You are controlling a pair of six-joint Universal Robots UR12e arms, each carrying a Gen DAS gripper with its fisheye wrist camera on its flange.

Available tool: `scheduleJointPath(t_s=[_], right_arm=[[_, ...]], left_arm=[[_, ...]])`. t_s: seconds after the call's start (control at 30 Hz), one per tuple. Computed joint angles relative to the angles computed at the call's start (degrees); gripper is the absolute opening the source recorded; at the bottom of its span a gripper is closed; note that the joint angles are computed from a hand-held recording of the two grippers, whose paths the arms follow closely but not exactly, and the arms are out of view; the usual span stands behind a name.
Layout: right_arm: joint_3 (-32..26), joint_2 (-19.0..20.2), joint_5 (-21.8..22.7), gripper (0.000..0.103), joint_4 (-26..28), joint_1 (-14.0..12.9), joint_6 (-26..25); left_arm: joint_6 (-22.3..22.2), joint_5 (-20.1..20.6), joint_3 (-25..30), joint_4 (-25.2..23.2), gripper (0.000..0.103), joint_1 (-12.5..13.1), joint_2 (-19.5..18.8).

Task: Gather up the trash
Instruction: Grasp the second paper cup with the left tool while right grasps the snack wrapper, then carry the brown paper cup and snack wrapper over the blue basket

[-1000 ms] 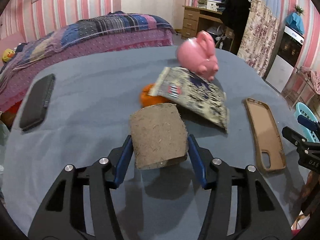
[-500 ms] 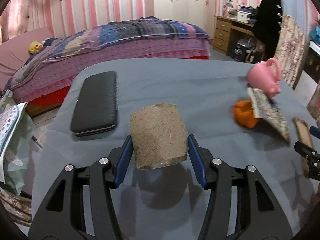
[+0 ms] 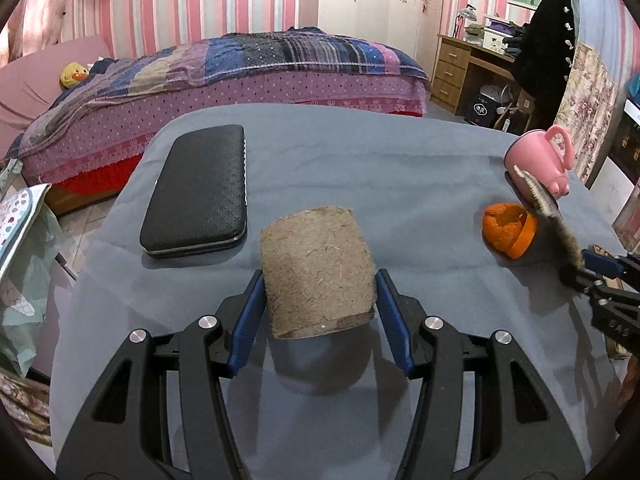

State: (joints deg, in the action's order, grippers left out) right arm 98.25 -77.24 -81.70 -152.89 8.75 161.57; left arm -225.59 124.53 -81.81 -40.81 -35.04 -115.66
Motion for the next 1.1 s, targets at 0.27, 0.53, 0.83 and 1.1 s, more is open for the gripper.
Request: scheduleJointPath(t_s=[0.27,0.53,0.83,1.1], right_arm=[[1.26,-2.0,0.71,0.013,-2.4,-1.52,0.09],[3.72,-5.12,0.99,0.011,-3.92,-3.82,-1.19],[7.16,-8.99,1.75,0.008,-5.92,-7.92,-0.37],[9.84,-11.23,3.15,0.008,-6.43,-12.09,0.82]], left_arm=[[-0.44,2.23,0.95,-1.37,0.054,-0.62,-0.35],[1.64,3.34,3.18,-0.66,0.054,-2.2,-1.11],[6.18,3.53,8.31,0.56,0.054,-4.04,-3.78],[8.97,2.01,13.47,0.6,0.054,-5.36,-6.9]])
